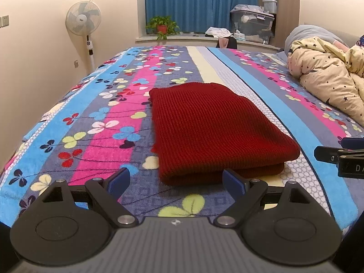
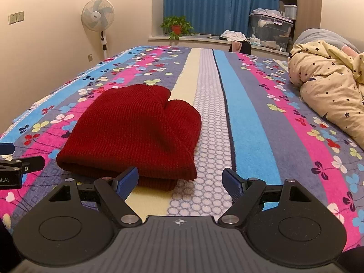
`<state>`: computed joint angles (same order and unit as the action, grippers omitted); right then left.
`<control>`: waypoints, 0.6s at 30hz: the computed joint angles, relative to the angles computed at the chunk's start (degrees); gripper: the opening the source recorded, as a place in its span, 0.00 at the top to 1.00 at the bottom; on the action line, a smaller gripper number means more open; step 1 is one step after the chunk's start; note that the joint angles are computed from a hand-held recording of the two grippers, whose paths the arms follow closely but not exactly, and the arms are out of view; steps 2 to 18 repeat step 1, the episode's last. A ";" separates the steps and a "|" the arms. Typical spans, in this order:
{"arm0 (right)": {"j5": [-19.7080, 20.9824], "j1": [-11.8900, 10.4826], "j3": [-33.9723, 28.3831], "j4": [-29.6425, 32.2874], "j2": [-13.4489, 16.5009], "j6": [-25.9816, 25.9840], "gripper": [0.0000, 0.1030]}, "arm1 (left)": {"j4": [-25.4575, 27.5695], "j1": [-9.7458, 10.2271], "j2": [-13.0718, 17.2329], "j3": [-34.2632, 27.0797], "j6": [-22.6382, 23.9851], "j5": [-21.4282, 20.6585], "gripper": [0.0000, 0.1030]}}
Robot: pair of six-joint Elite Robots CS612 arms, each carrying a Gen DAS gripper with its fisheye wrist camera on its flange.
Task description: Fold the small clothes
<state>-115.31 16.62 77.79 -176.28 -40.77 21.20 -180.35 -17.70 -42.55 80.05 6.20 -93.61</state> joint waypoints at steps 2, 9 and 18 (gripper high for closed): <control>0.04 -0.01 0.02 0.03 -0.01 0.01 0.20 | 0.06 -0.02 0.00 -0.01 -0.04 0.07 0.11; 0.04 -0.01 0.02 0.03 -0.01 0.01 0.20 | 0.06 -0.02 0.00 -0.01 -0.04 0.07 0.11; 0.04 -0.01 0.02 0.03 -0.01 0.01 0.20 | 0.06 -0.02 0.00 -0.01 -0.04 0.07 0.11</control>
